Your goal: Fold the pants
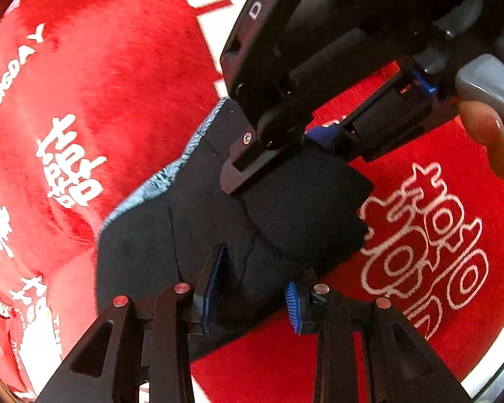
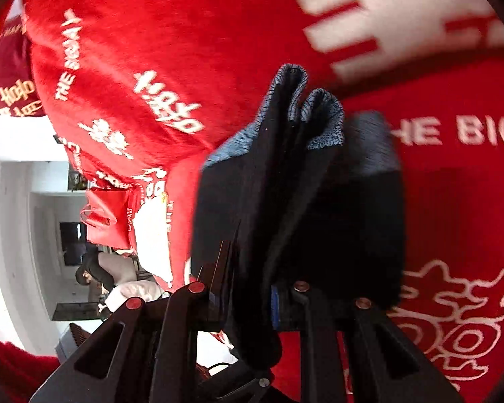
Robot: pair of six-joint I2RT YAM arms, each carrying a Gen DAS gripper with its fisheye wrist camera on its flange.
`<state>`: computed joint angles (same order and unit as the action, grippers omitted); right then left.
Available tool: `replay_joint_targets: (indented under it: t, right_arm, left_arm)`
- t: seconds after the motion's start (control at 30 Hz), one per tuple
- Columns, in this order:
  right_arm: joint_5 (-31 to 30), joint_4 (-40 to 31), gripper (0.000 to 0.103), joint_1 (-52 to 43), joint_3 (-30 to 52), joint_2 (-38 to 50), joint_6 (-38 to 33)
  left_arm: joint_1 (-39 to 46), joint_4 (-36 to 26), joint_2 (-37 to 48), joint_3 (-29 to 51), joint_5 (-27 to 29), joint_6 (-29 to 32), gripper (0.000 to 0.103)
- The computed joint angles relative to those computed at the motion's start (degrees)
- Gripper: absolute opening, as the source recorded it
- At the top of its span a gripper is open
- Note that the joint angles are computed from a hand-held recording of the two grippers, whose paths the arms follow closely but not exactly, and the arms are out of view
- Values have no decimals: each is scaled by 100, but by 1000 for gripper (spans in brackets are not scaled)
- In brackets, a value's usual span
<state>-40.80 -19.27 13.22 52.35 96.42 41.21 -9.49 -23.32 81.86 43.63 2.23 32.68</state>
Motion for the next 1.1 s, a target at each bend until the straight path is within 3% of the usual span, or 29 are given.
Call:
replay_joint_targets:
  t: [0.1,0.17,0.3,0.47,0.63,0.67,0.7,0.77,1.0,1.07,1.1]
  right_arm:
    - [-105,108,20,-224,-304,191,-222]
    - [-159,181,20,-321,-444,295,-315]
    - [86,5,23,-261,-373,298,-477]
    - [708,-584,24,51,-75,185,-612]
    - [2014,-1512,32,751,510,101,-737]
    - [2342,-1708,37,902,589,64,-812]
    - [2738,-1974,50,1079,686,56,-874]
    - [3304,-2412,56,1376,909,48,-843]
    - [4108,-2867,56,1852,1133,-539,-521]
    - [3964,-2717,56,1905,1112,-671,-534]
    - [3808,-2637,56,1945,1171,-587,-597]
  left_arm:
    - [-126,92,331,34,-194,-77,34]
    - [27,-64,593,280,-104,25,42]
    - [503,-721,990,874,196,50,71]
    - [1399,-1919,1731,2046,564,138,72]
    - [2068,-2953,2654,3339,706,-612,71]
    - [2124,-3069,2724,3463,710,-759,71]
    - [2265,-3255,2988,3816,729,-936,72]
    - [2413,-3367,3148,4026,714,-1095,72]
    - [2454,-3487,3440,4417,430,-1133,72]
    - [2395,-3314,3259,4109,317,-1135,80]
    - [2398,-3238,3209,4027,267,-1142,92]
